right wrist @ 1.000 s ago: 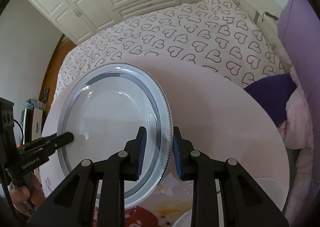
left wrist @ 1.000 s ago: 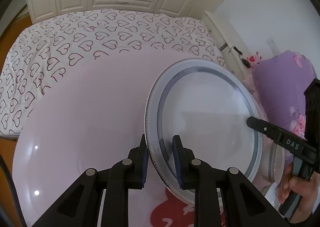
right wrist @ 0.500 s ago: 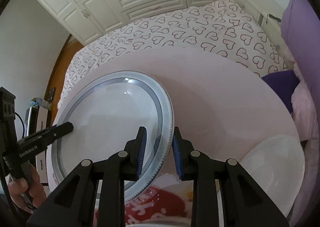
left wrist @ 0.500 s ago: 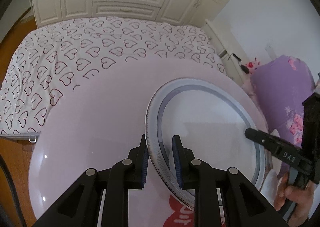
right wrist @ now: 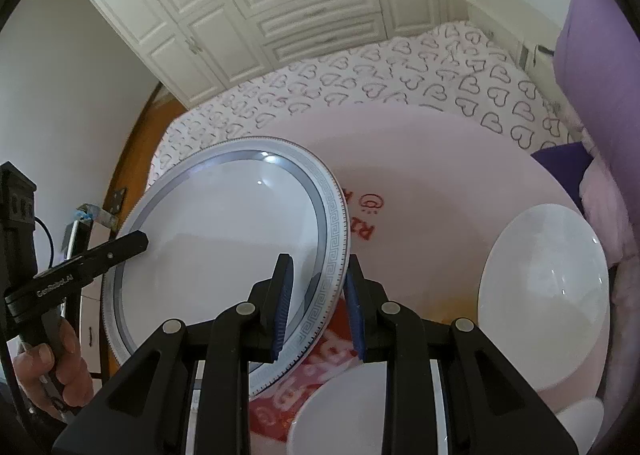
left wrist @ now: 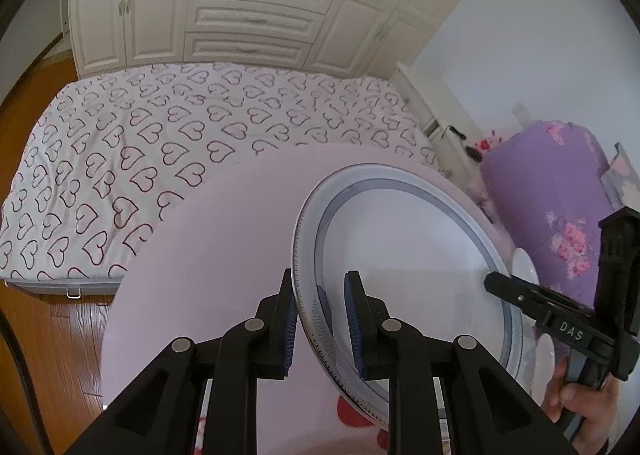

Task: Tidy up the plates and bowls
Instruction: 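Carry the third plate with both grippers and lower it onto the plate stack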

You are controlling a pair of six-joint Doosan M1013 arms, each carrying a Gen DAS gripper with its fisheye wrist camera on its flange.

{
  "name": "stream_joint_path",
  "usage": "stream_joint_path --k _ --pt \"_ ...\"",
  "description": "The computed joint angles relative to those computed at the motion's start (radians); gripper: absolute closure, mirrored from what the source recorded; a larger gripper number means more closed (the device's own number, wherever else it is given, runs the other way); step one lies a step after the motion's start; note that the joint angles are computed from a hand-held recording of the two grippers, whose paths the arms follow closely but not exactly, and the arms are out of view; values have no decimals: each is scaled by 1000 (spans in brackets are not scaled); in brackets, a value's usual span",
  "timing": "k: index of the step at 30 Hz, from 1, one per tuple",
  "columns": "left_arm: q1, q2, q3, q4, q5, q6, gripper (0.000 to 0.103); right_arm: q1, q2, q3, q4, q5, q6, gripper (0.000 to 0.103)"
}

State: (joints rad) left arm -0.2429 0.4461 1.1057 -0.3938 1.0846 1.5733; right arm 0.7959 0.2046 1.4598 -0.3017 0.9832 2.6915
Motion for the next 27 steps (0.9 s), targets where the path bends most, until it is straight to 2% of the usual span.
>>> stream_joint_path --k 16,21,27 --pt "89 -283 283 -73 -87 118 85 144 -13 -26 -177 -3 148 77" --pt "111 -363 363 -85 -93 137 85 187 -15 -28 -223 1 183 77" --pt "128 -428 433 -80 -98 143 85 225 -18 -19 -252 -4 209 77"
